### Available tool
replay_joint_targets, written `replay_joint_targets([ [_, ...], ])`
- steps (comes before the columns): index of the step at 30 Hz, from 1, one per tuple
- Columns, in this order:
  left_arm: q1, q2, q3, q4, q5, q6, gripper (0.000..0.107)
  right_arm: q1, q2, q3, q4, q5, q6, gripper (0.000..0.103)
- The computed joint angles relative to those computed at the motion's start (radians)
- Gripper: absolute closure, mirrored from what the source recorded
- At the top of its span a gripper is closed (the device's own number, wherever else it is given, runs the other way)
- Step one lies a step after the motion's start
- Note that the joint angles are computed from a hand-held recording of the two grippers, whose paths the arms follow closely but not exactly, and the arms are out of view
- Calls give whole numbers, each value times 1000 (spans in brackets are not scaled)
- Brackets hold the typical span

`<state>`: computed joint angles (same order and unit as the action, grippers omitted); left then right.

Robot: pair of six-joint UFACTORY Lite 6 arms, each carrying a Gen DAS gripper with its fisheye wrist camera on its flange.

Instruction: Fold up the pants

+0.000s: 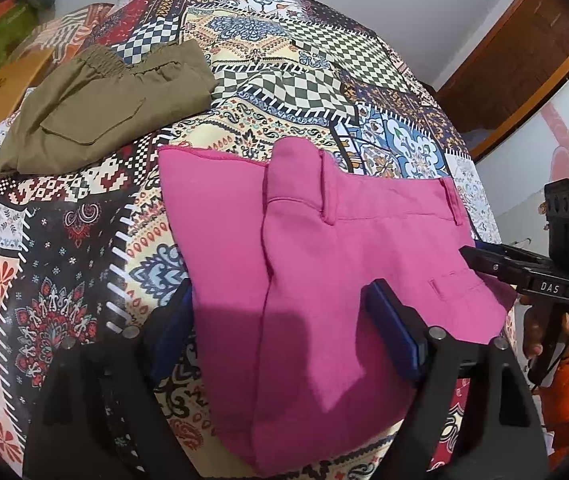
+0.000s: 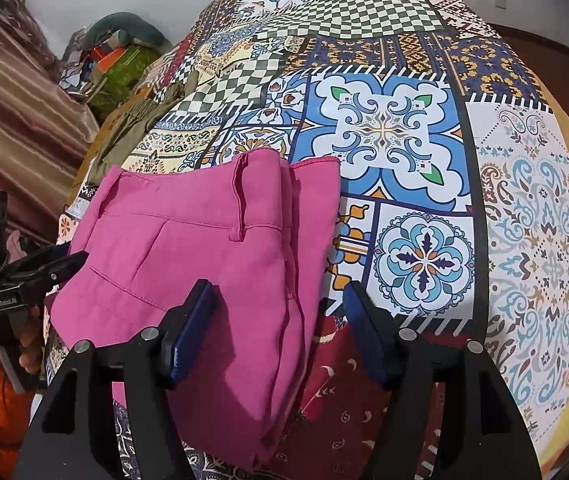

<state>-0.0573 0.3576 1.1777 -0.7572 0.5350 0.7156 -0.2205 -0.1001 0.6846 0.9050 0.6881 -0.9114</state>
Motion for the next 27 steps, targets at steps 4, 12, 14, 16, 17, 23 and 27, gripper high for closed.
replay_joint_targets([
  [4, -13, 12, 12, -4, -16, -1, 24, 25, 28, 18, 45, -3, -39, 37],
  [12, -29, 46, 86, -32, 25, 35, 65, 52, 33, 16, 122, -33, -88, 54],
  [14, -58, 28, 73, 19, -20, 4, 71, 59, 26, 13, 129, -46, -88, 61],
  [16, -74, 8, 56, 55, -53, -19, 79, 72, 3, 4, 122, -79, -83, 69],
  [17, -77, -1, 50, 57, -62, -17, 80, 78, 4, 6, 124, -94, -85, 74],
  [23, -58, -25, 38, -8, -52, 41, 86, 72, -25, 7, 123, -106, -83, 85],
  [27, -63, -62, 20, -13, -57, 49, 88, 78, -64, 4, 122, -111, -65, 88],
])
